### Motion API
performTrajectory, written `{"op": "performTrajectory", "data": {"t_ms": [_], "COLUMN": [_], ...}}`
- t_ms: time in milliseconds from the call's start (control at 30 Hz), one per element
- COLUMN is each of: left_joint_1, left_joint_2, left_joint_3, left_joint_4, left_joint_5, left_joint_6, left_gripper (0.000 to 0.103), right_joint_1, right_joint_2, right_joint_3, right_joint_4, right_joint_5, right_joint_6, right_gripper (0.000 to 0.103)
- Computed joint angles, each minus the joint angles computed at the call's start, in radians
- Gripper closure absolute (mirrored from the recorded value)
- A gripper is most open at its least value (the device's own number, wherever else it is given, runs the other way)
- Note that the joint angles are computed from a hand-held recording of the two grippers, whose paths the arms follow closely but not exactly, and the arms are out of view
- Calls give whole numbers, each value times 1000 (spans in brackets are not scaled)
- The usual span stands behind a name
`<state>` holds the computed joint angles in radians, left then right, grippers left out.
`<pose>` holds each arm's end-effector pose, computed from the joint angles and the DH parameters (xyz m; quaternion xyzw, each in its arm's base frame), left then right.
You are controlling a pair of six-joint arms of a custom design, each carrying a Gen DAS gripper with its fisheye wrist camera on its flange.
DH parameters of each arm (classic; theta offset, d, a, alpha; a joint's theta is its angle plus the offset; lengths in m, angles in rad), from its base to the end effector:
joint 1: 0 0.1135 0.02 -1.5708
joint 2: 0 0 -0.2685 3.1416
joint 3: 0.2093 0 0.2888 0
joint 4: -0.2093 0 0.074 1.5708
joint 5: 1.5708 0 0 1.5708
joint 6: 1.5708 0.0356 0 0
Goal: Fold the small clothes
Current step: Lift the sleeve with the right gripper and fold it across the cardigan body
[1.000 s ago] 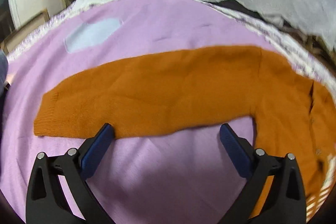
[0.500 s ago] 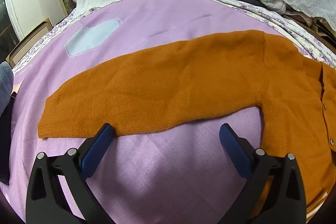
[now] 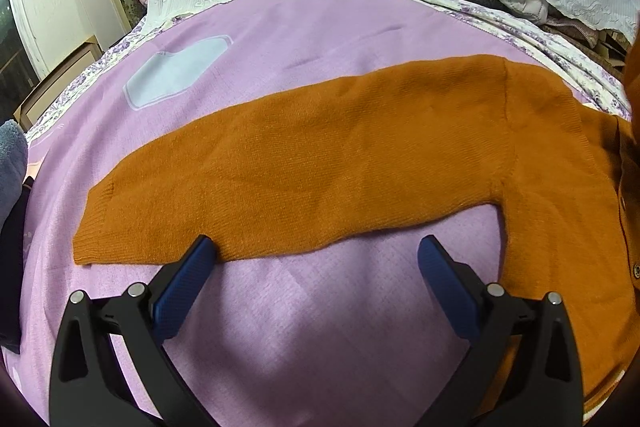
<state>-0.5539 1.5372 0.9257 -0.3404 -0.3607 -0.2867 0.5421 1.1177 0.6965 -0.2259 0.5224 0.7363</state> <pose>0.2949 -0.1676 0.1814 0.0707 0.9360 0.0337 0.3432 0.2391 0.1233 0.2310 0.1984 0.8496 0.0713 0.4834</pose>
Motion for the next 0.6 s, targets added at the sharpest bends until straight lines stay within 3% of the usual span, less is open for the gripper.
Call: {"op": "performTrajectory", "data": {"t_ms": [100,233,300,367,467,600], "left_joint_1": [1,1,2,1,6,8], "left_joint_2": [0,0,0,0,-2,-2], "left_joint_3": [0,0,0,0,-1,-2], "left_joint_4": [1,1,1,1,2,3], "left_joint_5": [1,1,2,2,9,11], "left_joint_6": [1,2,2,1,2,1], "left_gripper": [4,4,4,4,4,4], "right_joint_1": [-17,-84,-79,-75,-42,-18], "right_joint_2": [124,286,276,244,128,-54], "right_joint_3": [39,98,86,83,42,-2], "right_joint_4": [-19,-72,-62,-77,-90,-169], "right_joint_5": [-69,-261,-266,-289,-255,-106], "right_joint_6": [7,17,8,-3,-54,-104], "right_gripper": [97,92,90,81,79,79]}}
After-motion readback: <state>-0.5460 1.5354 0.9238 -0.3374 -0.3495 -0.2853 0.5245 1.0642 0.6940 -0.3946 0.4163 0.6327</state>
